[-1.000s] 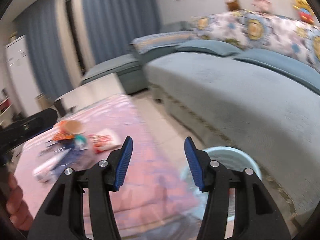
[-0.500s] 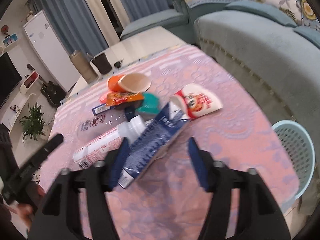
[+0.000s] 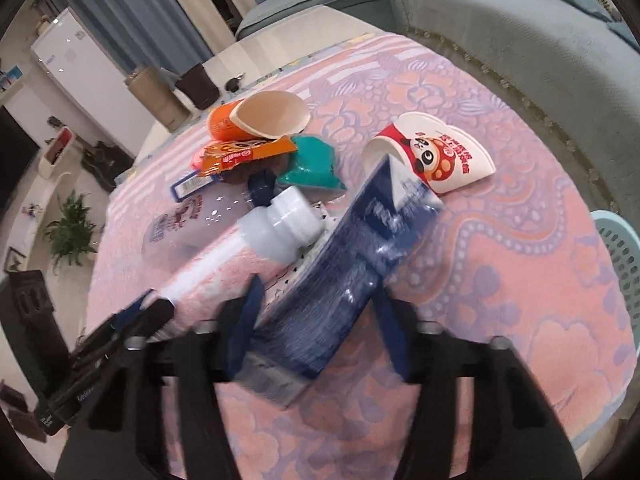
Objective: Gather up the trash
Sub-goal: 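Grasp the pink bottle with the left tool while the right tool grasps the white carton, then carry the pink bottle and white carton to the basket and release both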
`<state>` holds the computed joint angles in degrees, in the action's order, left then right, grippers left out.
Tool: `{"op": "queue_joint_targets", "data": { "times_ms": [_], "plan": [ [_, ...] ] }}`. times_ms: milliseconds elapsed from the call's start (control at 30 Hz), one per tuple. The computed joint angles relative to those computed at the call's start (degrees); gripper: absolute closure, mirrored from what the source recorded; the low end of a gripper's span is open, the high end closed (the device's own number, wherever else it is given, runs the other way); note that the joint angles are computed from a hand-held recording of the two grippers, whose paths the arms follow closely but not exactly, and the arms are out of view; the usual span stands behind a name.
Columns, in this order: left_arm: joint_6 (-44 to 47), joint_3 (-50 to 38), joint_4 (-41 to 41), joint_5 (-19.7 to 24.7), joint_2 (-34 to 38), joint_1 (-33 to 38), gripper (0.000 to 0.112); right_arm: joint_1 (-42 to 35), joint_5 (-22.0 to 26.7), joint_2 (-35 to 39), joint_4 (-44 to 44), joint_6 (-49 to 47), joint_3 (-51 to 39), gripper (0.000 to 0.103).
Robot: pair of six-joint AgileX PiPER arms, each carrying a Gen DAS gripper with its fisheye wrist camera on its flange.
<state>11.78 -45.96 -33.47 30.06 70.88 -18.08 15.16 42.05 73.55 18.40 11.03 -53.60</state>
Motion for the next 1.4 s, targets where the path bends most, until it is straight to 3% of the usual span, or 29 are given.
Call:
{"op": "queue_joint_targets", "data": {
  "times_ms": [200,333,500,567,700,767,900,1000,1033,1067,1167,1267,1400],
  "plan": [
    [6.6,0.5,-8.0,5.5,-2.3,-3.6,0.046,-5.8,4.3,-5.8,2.6,-9.7,1.8,0.07],
    [9.4,-1.6,-11.7,8.9,-0.7,-6.3,0.046,-14.9,12.4,-7.3,8.6,-24.1,0.6,0.074],
    [-8.5,-7.2,5.8,3.8,3.4,-14.1,0.045,-27.1,23.9,-2.9,15.7,-41.1,-2.3,0.074],
    [-16.1,-11.2,12.0,3.6,8.3,-15.1,0.046,-28.3,22.4,-1.1,13.9,-41.5,-2.0,0.074],
    [-23.6,-17.5,19.0,3.8,15.8,-16.3,0.049,-34.3,24.1,0.4,19.5,-47.6,-1.0,0.073],
    [-28.1,-20.0,24.0,4.0,18.3,-18.0,0.05,-34.9,21.8,-1.1,19.3,-48.6,0.3,0.071],
    [-34.4,-22.4,30.6,4.5,20.7,-20.1,0.052,-32.1,12.1,-5.9,11.2,-42.4,3.9,0.065],
    [-38.9,-22.8,34.9,3.9,21.8,-21.5,0.057,-35.8,11.9,-10.0,16.6,-47.4,7.4,0.054],
    [-41.4,-21.7,37.7,3.7,21.4,-21.9,0.066,-36.8,11.8,-10.6,18.0,-49.1,8.2,0.044],
    [-43.9,-20.7,39.7,3.2,20.9,-22.6,0.066,-36.4,11.2,-11.4,18.0,-48.9,8.7,0.04],
    [-49.4,-18.2,43.2,0.8,19.3,-23.6,0.066,-31.9,7.3,-15.8,14.8,-46.1,11.5,0.033],
    [-54.2,-17.1,46.9,-0.1,18.5,-25.0,0.066,-23.1,2.1,-16.3,3.6,-35.4,12.5,0.03],
    [-57.0,-16.5,49.4,-0.1,17.6,-26.9,0.066,-19.9,1.1,-13.2,-0.4,-30.1,11.9,0.031]
  ]
}}
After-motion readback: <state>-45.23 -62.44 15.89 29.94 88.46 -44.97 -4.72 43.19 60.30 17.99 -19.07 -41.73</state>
